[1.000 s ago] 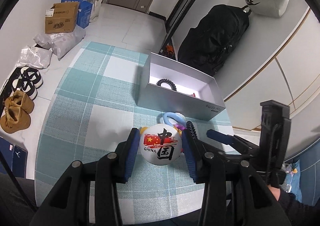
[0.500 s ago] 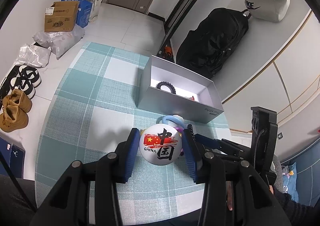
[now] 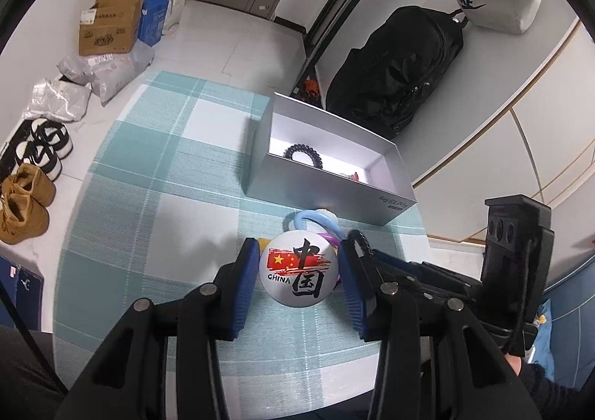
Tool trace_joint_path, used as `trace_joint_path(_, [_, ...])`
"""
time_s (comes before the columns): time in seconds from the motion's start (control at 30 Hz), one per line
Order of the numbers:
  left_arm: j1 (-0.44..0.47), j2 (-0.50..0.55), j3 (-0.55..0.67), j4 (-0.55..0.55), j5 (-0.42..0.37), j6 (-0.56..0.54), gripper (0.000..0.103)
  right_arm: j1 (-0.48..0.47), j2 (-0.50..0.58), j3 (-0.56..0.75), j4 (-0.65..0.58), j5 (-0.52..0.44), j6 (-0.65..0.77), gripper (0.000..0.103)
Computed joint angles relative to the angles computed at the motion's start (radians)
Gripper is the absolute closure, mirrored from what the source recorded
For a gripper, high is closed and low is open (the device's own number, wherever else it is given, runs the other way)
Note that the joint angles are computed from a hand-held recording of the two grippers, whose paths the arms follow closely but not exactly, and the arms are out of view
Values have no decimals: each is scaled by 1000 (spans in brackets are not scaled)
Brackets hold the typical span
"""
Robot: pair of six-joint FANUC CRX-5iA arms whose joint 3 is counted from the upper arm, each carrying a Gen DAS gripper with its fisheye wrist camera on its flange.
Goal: Organize jewelry
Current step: 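Grasp the white CHINA badge with the left tool while the right tool grasps another black coiled bracelet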
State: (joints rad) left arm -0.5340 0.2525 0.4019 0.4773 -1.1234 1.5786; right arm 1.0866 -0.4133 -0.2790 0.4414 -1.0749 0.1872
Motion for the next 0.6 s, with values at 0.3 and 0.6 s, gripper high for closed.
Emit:
trace_joint_path(0.3, [-15, 32, 51, -20, -5, 22, 66, -3, 4, 13, -7, -19, 17, 91])
trace_joint_path(0.6, [-23, 58, 87, -35, -36, 29, 66, -32, 53, 61, -52, -38, 122, 90])
